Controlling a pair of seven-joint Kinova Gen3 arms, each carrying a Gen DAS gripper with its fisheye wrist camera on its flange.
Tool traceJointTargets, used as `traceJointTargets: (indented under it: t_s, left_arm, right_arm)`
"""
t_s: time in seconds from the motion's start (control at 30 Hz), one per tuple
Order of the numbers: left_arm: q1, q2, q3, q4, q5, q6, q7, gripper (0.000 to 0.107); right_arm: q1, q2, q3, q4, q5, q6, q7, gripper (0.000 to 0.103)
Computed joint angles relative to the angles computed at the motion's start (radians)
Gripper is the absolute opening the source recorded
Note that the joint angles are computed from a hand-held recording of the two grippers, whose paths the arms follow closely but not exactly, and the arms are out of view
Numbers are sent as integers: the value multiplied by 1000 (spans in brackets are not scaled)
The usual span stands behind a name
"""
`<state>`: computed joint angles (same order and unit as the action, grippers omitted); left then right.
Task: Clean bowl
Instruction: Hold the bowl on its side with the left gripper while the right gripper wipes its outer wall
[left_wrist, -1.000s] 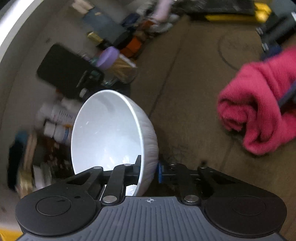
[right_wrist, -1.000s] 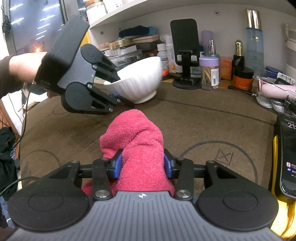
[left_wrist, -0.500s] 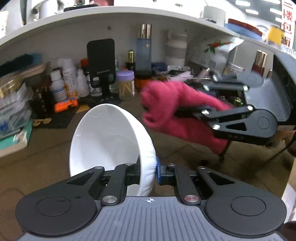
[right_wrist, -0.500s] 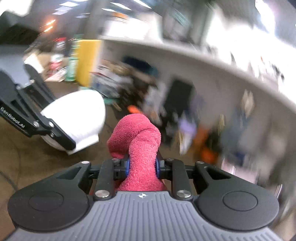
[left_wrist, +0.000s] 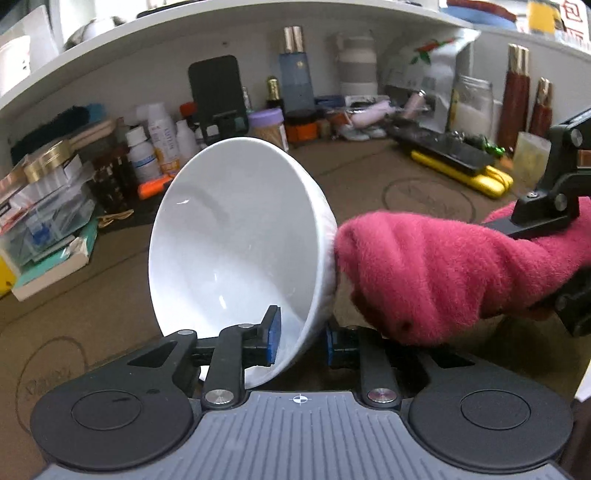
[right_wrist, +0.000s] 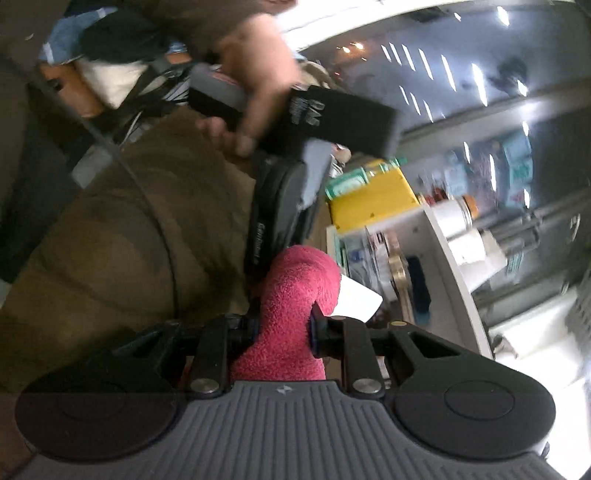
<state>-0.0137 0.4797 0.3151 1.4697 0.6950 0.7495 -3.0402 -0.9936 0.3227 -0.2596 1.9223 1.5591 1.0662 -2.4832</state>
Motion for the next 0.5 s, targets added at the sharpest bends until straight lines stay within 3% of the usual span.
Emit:
traceJointTargets:
  t_s: [0.27,0.5]
  left_arm:
    - [9,14,-9,-33,-43,24,-14,25]
    - [20,20,-16,-43,-66,22,13,30]
  right_arm:
    - [83,89,104,-139,40,67,-90,22]
    - [134,109,128,-156,84,-12,-119,22]
